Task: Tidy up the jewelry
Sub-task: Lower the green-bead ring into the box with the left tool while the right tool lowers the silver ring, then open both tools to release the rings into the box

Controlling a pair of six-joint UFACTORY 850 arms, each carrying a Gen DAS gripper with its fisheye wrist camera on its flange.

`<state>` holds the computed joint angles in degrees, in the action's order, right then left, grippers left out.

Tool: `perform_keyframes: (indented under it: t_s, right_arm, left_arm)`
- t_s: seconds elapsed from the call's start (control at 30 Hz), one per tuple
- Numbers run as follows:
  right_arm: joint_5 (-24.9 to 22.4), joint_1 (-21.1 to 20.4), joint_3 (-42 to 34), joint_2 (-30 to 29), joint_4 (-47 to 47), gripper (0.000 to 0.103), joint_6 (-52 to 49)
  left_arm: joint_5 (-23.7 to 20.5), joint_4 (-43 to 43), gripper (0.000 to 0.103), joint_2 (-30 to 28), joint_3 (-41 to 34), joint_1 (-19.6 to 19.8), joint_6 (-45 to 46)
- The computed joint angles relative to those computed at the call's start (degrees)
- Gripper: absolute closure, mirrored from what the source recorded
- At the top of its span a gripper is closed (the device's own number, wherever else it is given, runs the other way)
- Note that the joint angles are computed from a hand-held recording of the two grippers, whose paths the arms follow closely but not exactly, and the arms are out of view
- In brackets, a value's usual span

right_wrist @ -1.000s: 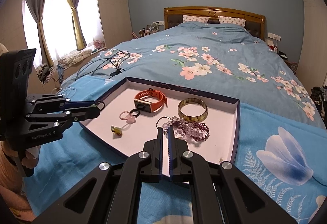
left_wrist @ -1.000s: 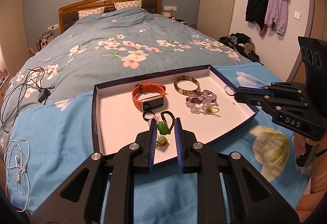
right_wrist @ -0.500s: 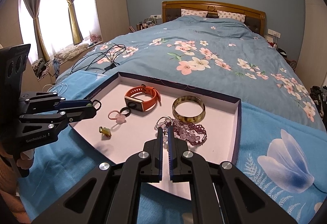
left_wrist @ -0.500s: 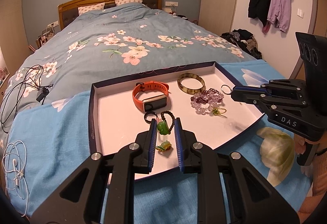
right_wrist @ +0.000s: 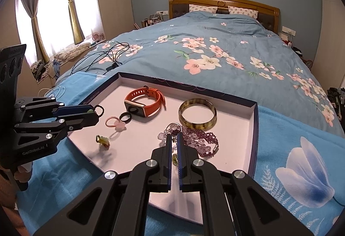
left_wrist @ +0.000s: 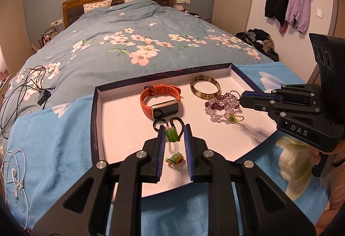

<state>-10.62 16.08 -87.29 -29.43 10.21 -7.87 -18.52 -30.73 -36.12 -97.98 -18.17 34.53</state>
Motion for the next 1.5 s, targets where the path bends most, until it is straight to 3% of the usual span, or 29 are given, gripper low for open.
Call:
perform_keyframes:
  t_s: [0.53, 1.4, 1.5]
  right_arm:
    - [-2.6, -0.2, -3.2, -2.9, -3.3, 0.100, 3.7]
    - [-5.5, -0.8, -5.2, -4.6, -1.4, 0.099, 3.6]
    - [-4.5, -0.6, -3.9, -3.6, -3.8, 0.098, 5.8]
  left_arm:
    - [-1.5, 9.2, 0.085, -3.1, -3.8, -0.5, -10.5]
    - [-4.3, 10.4, 0.084, -6.0, -7.3, -0.3, -12.8]
    - [-4.3, 9.2, 0.074, -5.7, -6.9, -0.2, -11.9]
